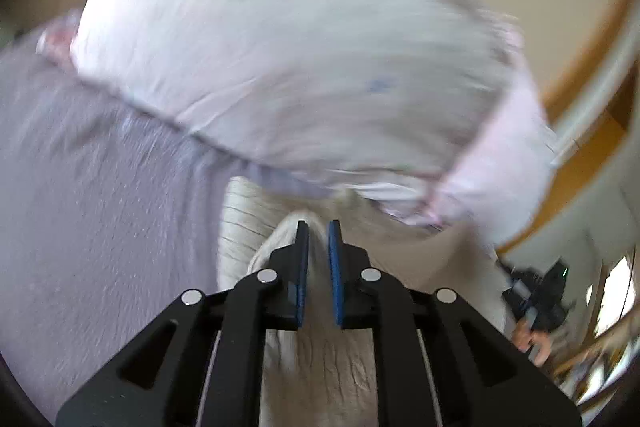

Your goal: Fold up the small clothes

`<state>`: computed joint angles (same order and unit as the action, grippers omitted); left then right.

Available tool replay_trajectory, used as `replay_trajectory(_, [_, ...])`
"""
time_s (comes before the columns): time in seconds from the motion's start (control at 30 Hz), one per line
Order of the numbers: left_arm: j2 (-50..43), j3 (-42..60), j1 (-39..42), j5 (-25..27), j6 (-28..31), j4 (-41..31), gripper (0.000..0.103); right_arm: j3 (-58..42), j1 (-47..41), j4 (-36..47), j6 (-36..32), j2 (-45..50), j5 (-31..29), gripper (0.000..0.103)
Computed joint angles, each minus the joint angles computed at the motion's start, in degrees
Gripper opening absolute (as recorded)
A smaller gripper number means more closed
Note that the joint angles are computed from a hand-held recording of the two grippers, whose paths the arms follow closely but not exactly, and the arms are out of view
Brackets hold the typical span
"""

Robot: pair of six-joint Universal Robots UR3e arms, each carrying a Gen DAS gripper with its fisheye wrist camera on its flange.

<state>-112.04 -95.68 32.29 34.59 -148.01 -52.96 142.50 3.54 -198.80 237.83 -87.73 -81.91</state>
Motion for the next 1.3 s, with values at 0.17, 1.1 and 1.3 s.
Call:
replay_trajectory(0.17, [1.1,-1.1,3.9,-0.7,4.9,-5.6,0.053,3.1,2.9,-14.2,-0.7,5.3,-5.4,0.081])
replay_trajectory(1.1, [-9.8,15.8,-5.0,16.5,-9.2,-5.6,0.055,5.0,1.8,-19.2,-7.4,5.3,0.7,0.081])
replay_trajectory(1.3, [-7.4,13.1,-3.6,14.1,-1.2,-10.5,0.053,4.3,2.3,-18.6,-7.8,5.4,0.6,0.081])
